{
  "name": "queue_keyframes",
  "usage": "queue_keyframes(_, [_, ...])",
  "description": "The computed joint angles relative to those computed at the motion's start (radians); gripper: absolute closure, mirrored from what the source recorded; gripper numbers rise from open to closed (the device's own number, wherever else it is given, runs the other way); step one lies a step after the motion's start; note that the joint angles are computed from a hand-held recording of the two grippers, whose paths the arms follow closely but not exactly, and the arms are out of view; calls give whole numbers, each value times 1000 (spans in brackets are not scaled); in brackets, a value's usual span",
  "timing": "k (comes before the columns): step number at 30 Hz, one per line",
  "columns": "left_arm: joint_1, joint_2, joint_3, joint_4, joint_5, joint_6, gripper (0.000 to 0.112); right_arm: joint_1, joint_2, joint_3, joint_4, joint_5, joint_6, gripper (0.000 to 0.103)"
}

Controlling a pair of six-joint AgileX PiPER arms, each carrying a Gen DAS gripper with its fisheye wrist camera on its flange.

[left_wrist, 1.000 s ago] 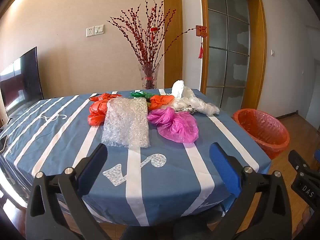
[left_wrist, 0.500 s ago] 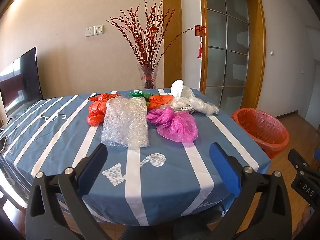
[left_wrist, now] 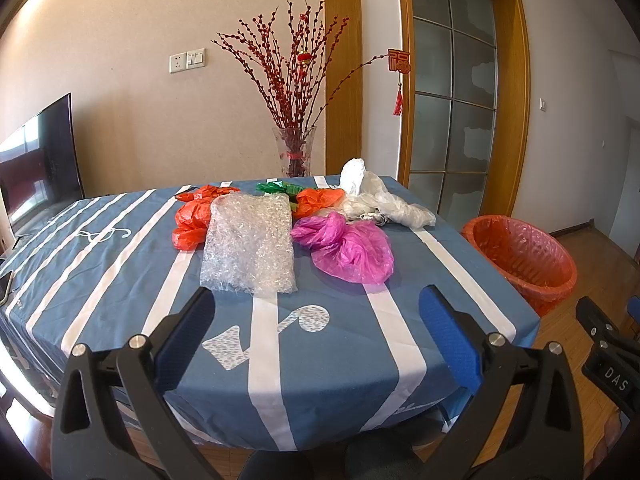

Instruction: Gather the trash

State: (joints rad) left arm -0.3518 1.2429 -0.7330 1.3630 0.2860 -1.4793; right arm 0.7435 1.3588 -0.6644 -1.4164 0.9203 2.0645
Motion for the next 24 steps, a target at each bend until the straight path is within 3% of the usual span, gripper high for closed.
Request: queue_keyframes(24, [-1,-4,-1,-20,2,20,13,5,-1,2,1,4,3,2])
